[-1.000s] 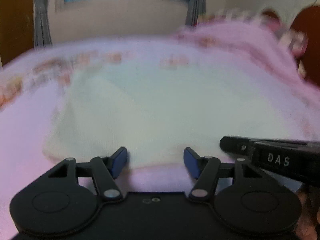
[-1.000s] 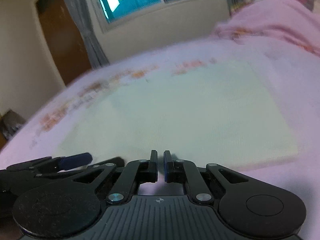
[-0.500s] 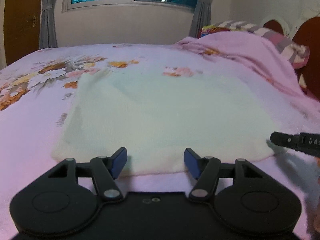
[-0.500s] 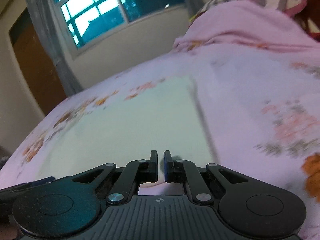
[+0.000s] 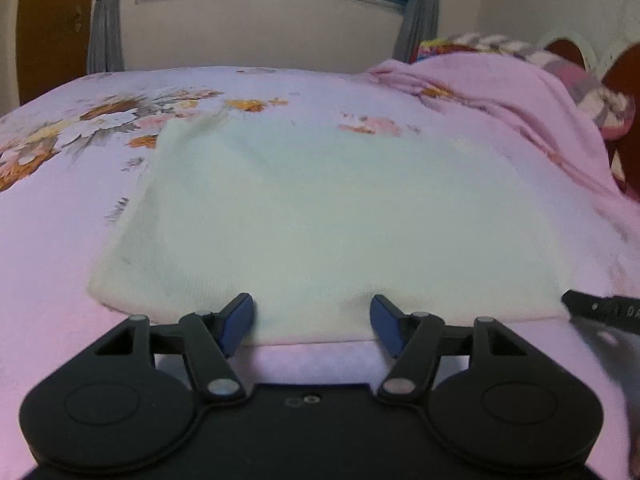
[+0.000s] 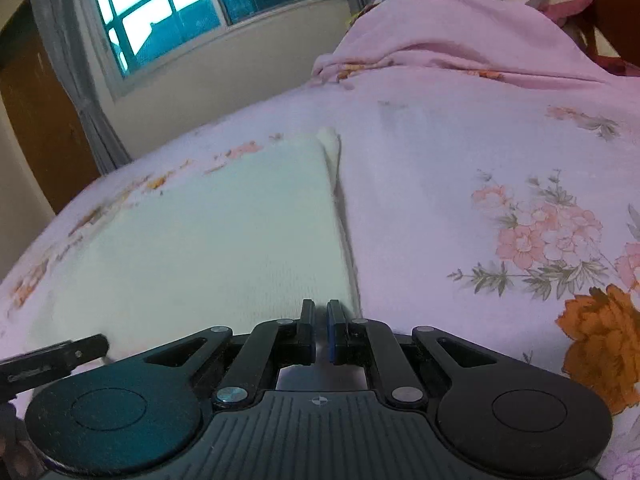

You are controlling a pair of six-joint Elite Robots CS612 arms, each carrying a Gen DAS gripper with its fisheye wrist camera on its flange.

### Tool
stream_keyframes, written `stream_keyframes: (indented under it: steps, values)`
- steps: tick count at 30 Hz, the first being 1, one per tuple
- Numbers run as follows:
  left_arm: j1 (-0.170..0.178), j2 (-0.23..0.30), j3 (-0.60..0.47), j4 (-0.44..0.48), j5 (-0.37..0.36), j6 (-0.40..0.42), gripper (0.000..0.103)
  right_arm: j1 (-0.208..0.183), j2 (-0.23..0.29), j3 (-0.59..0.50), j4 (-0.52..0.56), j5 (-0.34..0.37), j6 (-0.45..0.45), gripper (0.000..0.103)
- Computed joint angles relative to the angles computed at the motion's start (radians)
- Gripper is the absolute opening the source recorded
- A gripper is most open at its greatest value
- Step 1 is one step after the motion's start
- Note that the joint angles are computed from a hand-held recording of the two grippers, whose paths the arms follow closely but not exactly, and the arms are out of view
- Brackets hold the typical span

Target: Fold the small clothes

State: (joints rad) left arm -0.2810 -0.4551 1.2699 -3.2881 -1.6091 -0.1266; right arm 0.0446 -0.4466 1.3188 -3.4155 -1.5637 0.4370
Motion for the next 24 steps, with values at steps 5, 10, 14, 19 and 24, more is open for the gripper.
stream_keyframes:
  steps: [5, 10, 14, 19, 24]
  values:
    - [0.01, -0.016, 0.054, -0.111, 0.067, 0.001, 0.064, 0.002, -0.01, 0.033, -0.099, -0.008, 0.012, 0.006]
    - [0.032, -0.016, 0.034, -0.034, 0.017, -0.039, 0.064, 0.02, 0.01, -0.012, -0.008, -0.063, -0.012, 0.006]
    - [0.038, -0.026, 0.076, -0.16, 0.068, -0.065, 0.064, 0.021, 0.003, 0.006, -0.099, -0.031, 0.016, 0.006]
    - [0.055, -0.013, 0.042, -0.041, 0.082, -0.103, 0.064, 0.039, 0.018, -0.03, -0.114, 0.048, -0.034, 0.006]
    - [0.059, -0.016, 0.049, -0.071, 0.084, -0.104, 0.064, 0.065, 0.027, -0.092, 0.09, 0.005, -0.108, 0.006]
